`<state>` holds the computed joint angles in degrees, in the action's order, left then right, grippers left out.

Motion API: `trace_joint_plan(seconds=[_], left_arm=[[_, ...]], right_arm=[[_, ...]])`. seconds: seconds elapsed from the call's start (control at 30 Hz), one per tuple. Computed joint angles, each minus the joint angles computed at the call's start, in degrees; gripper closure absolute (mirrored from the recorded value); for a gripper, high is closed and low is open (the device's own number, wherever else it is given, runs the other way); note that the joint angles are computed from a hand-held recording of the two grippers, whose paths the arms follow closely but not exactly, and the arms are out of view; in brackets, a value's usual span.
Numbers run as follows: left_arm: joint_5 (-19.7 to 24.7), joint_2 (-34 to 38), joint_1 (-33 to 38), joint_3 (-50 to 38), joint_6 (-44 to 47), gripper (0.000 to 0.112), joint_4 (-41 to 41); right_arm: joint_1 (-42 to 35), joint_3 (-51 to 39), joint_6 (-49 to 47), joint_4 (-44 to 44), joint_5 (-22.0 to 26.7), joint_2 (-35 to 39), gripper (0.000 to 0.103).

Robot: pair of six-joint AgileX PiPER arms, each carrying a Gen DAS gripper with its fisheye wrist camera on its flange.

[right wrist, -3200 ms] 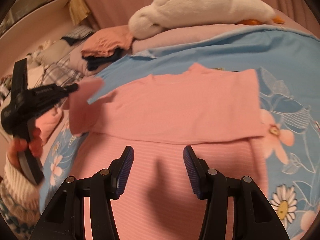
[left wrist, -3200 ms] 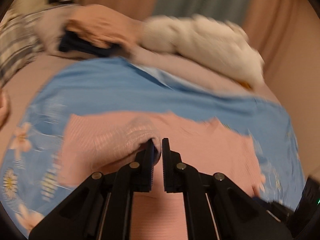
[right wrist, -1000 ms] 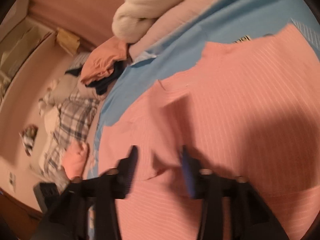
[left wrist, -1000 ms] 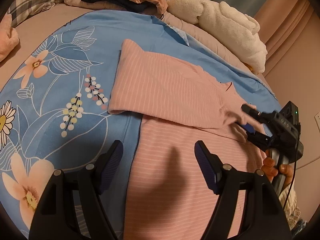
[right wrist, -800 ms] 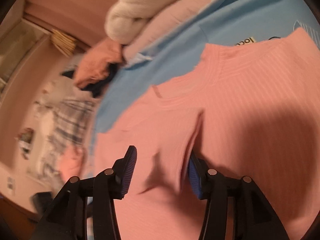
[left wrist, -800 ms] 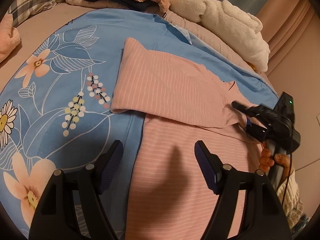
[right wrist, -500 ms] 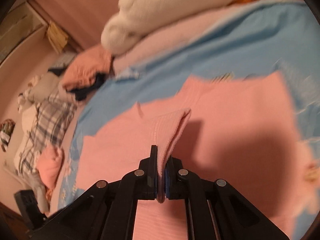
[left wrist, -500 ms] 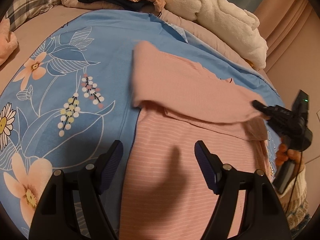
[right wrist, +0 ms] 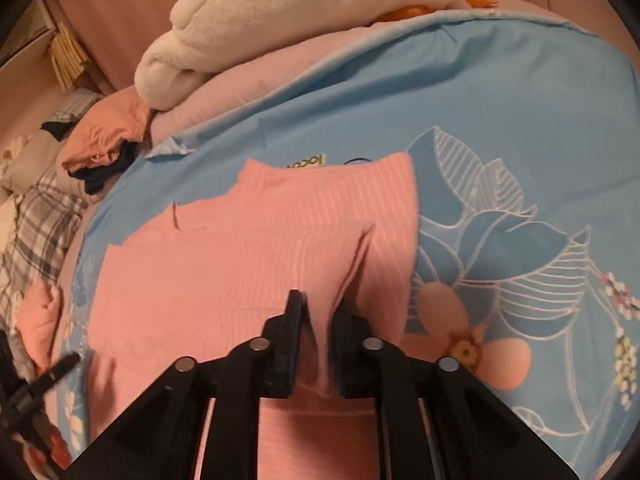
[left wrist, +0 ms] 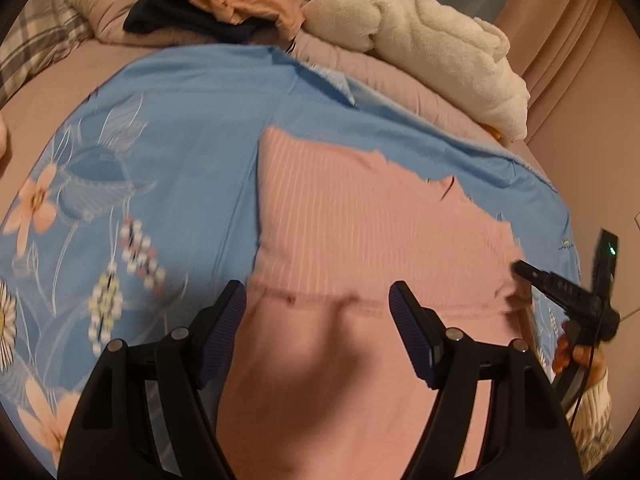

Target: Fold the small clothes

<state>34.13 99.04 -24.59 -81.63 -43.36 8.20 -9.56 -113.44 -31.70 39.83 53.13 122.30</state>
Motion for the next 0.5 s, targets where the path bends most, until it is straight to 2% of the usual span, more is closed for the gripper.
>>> trace_joint_plan(seconds=[0.1, 0.13, 0.2, 0.27, 0.37, 0.5], left_arm=[[0.7, 2.6, 0.7, -3.7, 1.4, 0.039, -0.5], [1.0, 4.1, 1.0, -5.4, 2.6, 0.04, -1.3], [1.9, 5.9, 1.0, -7.3, 3.5, 0.04, -1.5], [3.2, 8.0, 0.8, -9.3, 3.8, 0.044, -0.9], [5.2, 10.4, 0.7, -10.8, 4.2, 0.054, 0.0], [5.4, 11.1, 0.5, -10.2, 3.7, 0.057, 2.2]], right_arm=[[0.2, 9.5, -5.1, 2.4, -10.9, -6.5, 0.089], [-0.3, 11.0, -8.3, 5.7, -11.5, -7.4, 0.089], [-1.0, 10.5, -12.2, 9.6, -8.4, -7.0, 0.089], [-0.3, 9.2, -14.3, 8.9, -5.7, -6.0, 0.089], [1.7, 8.3, -13.2, 3.3, -6.2, -4.7, 0.089], [2.0, 4.0, -8.5, -2.0, -4.8, -0.5, 0.089]])
